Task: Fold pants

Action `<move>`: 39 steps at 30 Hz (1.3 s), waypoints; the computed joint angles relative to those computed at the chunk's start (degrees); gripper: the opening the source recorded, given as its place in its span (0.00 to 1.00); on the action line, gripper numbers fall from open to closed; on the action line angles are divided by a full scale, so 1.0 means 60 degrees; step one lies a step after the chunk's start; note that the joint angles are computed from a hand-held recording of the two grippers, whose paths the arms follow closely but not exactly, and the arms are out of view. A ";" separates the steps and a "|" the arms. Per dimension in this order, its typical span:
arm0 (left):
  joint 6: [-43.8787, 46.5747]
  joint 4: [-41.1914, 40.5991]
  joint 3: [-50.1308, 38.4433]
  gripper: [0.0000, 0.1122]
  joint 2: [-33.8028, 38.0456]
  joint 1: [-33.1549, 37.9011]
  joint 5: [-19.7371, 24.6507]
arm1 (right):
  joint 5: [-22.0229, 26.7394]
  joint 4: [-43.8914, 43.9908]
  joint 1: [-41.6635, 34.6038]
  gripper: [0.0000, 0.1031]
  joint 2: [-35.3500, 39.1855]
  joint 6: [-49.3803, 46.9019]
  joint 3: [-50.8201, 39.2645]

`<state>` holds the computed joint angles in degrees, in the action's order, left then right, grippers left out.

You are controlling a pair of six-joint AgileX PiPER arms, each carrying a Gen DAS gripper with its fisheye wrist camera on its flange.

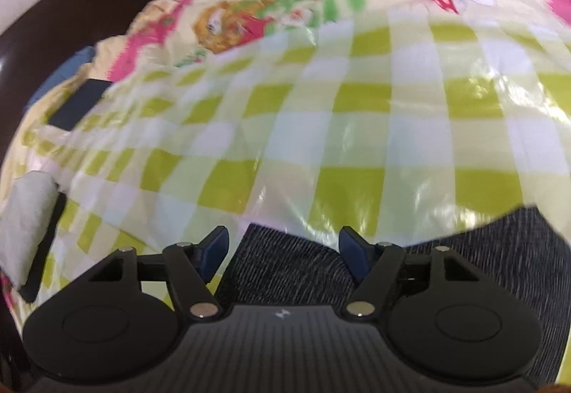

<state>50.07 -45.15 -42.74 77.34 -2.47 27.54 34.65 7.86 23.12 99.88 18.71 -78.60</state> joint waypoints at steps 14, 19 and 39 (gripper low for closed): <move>0.2460 -0.1617 0.0877 0.53 -0.0954 0.0580 0.0443 | 0.3079 -0.4852 0.2495 0.69 0.0816 0.4637 -0.1987; 0.4071 -0.2707 0.1100 0.40 -0.0892 0.0848 0.0795 | 0.2981 -0.4177 0.1951 0.49 0.0836 0.5185 -0.1799; 0.3694 -0.2127 0.0718 0.31 -0.1057 0.2563 0.3609 | 0.0783 -0.2856 0.2360 0.06 -0.0223 0.4530 -0.0715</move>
<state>72.23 -57.91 -38.43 71.00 12.91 49.19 39.35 -9.27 37.28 98.54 45.90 -82.89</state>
